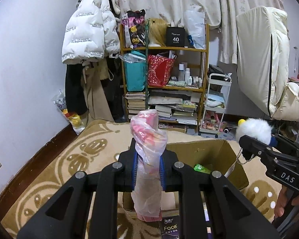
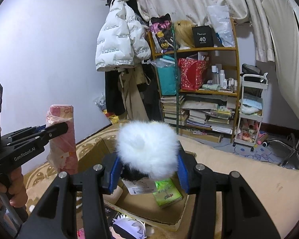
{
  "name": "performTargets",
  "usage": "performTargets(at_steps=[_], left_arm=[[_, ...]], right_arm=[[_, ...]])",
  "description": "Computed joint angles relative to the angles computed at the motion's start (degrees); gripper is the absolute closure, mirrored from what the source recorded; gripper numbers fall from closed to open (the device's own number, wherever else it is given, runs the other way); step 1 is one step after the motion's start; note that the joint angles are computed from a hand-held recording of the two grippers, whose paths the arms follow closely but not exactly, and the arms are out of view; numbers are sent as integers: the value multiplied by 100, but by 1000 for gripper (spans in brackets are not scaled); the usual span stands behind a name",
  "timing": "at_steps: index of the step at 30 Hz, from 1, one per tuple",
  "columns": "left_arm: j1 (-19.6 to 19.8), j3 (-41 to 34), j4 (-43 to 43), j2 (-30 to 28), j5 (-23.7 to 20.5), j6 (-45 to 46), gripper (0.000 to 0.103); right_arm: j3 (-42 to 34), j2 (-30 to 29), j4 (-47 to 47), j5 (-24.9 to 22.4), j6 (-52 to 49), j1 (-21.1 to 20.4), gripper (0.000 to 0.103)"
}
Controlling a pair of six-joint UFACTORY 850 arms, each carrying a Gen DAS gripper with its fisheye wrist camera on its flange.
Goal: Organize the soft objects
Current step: 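Lift the wrapped plush with the left tool while the right tool carries the pompom over the box, then lower and release the wrapped plush with the left tool while the right tool drops the pompom in the box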
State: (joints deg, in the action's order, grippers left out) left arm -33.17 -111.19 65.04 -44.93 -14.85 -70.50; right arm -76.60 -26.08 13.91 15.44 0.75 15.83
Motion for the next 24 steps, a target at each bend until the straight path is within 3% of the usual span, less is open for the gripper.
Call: performTargets(at_steps=[8, 18, 21, 24], left_arm=[[51, -335, -1384, -294, -32, 1211, 86], [108, -633, -2200, -535, -90, 1856, 84], [129, -743, -2635, -620, -199, 2173, 77], [130, -924, -3069, -748, -467, 2609, 57]], right_arm=[[-108, -176, -351, -164, 390, -56, 52], [-250, -373, -541, -378, 646, -68, 51], [-305, -446, -1156, -482, 1276, -96, 50], [-331, -500, -1445, -565, 1576, -117, 49]])
